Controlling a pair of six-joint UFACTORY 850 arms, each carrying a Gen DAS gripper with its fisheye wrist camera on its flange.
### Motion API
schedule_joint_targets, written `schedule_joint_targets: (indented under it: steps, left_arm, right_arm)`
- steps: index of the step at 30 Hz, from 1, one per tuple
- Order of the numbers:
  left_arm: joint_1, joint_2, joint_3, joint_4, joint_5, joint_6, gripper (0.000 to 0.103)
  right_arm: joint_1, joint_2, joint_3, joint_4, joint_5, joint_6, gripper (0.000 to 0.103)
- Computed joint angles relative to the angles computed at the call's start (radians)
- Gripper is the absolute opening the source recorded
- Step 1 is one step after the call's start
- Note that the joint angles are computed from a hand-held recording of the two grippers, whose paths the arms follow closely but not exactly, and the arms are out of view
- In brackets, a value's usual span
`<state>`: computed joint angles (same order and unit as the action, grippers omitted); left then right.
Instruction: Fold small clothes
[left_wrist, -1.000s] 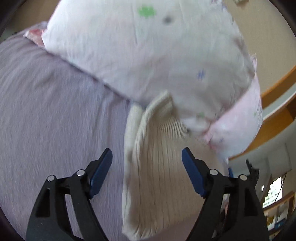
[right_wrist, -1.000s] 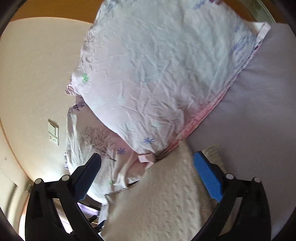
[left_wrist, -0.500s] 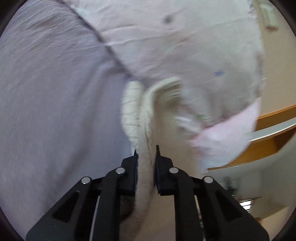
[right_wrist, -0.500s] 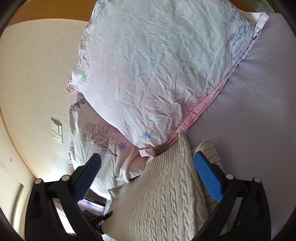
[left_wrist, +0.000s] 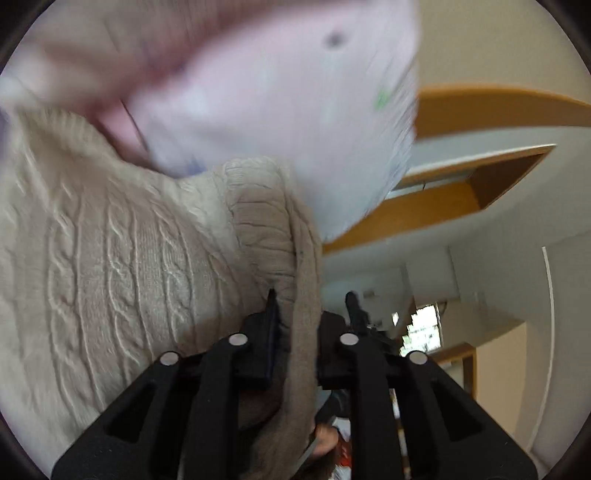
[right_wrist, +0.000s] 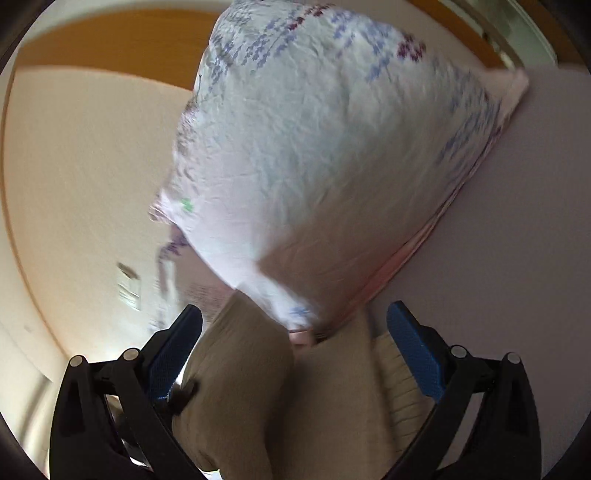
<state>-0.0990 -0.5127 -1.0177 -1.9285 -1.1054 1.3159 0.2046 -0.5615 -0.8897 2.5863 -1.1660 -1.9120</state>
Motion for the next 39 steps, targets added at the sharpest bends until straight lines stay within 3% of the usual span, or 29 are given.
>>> schedule_joint_targets:
  steps: [2, 4, 5, 6, 8, 10, 12, 14, 20, 21, 22, 23, 25, 27, 28, 31, 33, 35, 36, 38, 39]
  left_arm:
    - [-0.019, -0.054, -0.042, 0.000, -0.068, -0.030, 0.017]
    - [0.002, -0.046, -0.010, -0.032, -0.167, 0.039, 0.018]
    - [0.018, -0.019, 0.017, -0.043, -0.155, 0.077, 0.027]
    - [0.047, 0.034, 0.068, -0.055, -0.108, 0.137, 0.042]
    - [0.089, 0.130, 0.141, -0.056, 0.068, 0.200, 0.053]
    - [0.121, 0.205, 0.199, -0.048, 0.271, 0.267, 0.059]
    - [0.130, 0.223, 0.219, -0.026, 0.379, 0.252, 0.063]
    - [0.138, 0.208, 0.216, 0.035, 0.417, 0.194, 0.065]
    - [0.095, 0.128, 0.174, 0.092, 0.400, 0.138, 0.072]
    - [0.098, 0.119, 0.189, 0.068, 0.395, 0.177, 0.074]
    - [0.092, 0.121, 0.192, 0.062, 0.397, 0.179, 0.074]
    - [0.090, 0.111, 0.189, 0.056, 0.388, 0.177, 0.074]
    - [0.068, 0.085, 0.183, 0.011, 0.363, 0.201, 0.069]
    - [0.059, 0.085, 0.175, 0.025, 0.385, 0.213, 0.048]
    - [0.067, 0.087, 0.175, 0.038, 0.361, 0.209, 0.043]
    - [0.135, 0.133, 0.218, 0.103, 0.254, 0.232, 0.037]
    - [0.170, 0.206, 0.279, 0.091, 0.263, 0.309, 0.037]
    - [0.226, 0.289, 0.356, 0.071, 0.274, 0.402, 0.038]
    - [0.253, 0.333, 0.395, 0.050, 0.315, 0.445, 0.039]
    - [0.280, 0.366, 0.432, 0.017, 0.411, 0.497, 0.043]
    - [0.295, 0.363, 0.442, 0.018, 0.426, 0.495, 0.045]
  right_arm:
    - [-0.017, 0.016, 0.000, -0.003, 0.087, -0.036, 0.102]
    - [-0.040, 0.010, -0.008, -0.044, 0.120, 0.009, 0.102]
    - [-0.053, -0.002, -0.024, -0.100, 0.130, 0.071, 0.102]
    - [-0.060, -0.014, -0.040, -0.150, 0.135, 0.119, 0.102]
    - [-0.059, -0.042, -0.086, -0.263, 0.169, 0.210, 0.102]
    - [-0.035, -0.057, -0.139, -0.378, 0.277, 0.275, 0.102]
    - [-0.009, -0.062, -0.169, -0.442, 0.373, 0.298, 0.102]
    - [0.004, -0.076, -0.193, -0.510, 0.402, 0.337, 0.102]
    - [0.026, -0.076, -0.187, -0.496, 0.444, 0.280, 0.101]
    - [0.030, -0.078, -0.188, -0.497, 0.446, 0.271, 0.092]
    - [0.036, -0.084, -0.194, -0.511, 0.448, 0.272, 0.072]
    - [0.043, -0.091, -0.201, -0.525, 0.458, 0.277, 0.067]
    - [0.052, -0.097, -0.205, -0.513, 0.466, 0.245, 0.045]
    - [0.051, -0.096, -0.195, -0.474, 0.419, 0.209, 0.039]
    - [0.049, -0.090, -0.183, -0.455, 0.387, 0.183, 0.037]
    - [0.050, -0.090, -0.163, -0.468, 0.193, 0.143, 0.034]
    - [0.079, -0.096, -0.172, -0.518, 0.142, 0.138, 0.034]
    - [0.118, -0.105, -0.195, -0.565, 0.163, 0.148, 0.034]
    - [0.148, -0.117, -0.222, -0.611, 0.201, 0.168, 0.034]
    - [0.196, -0.126, -0.264, -0.695, 0.334, 0.216, 0.038]
    - [0.214, -0.122, -0.267, -0.689, 0.415, 0.206, 0.048]
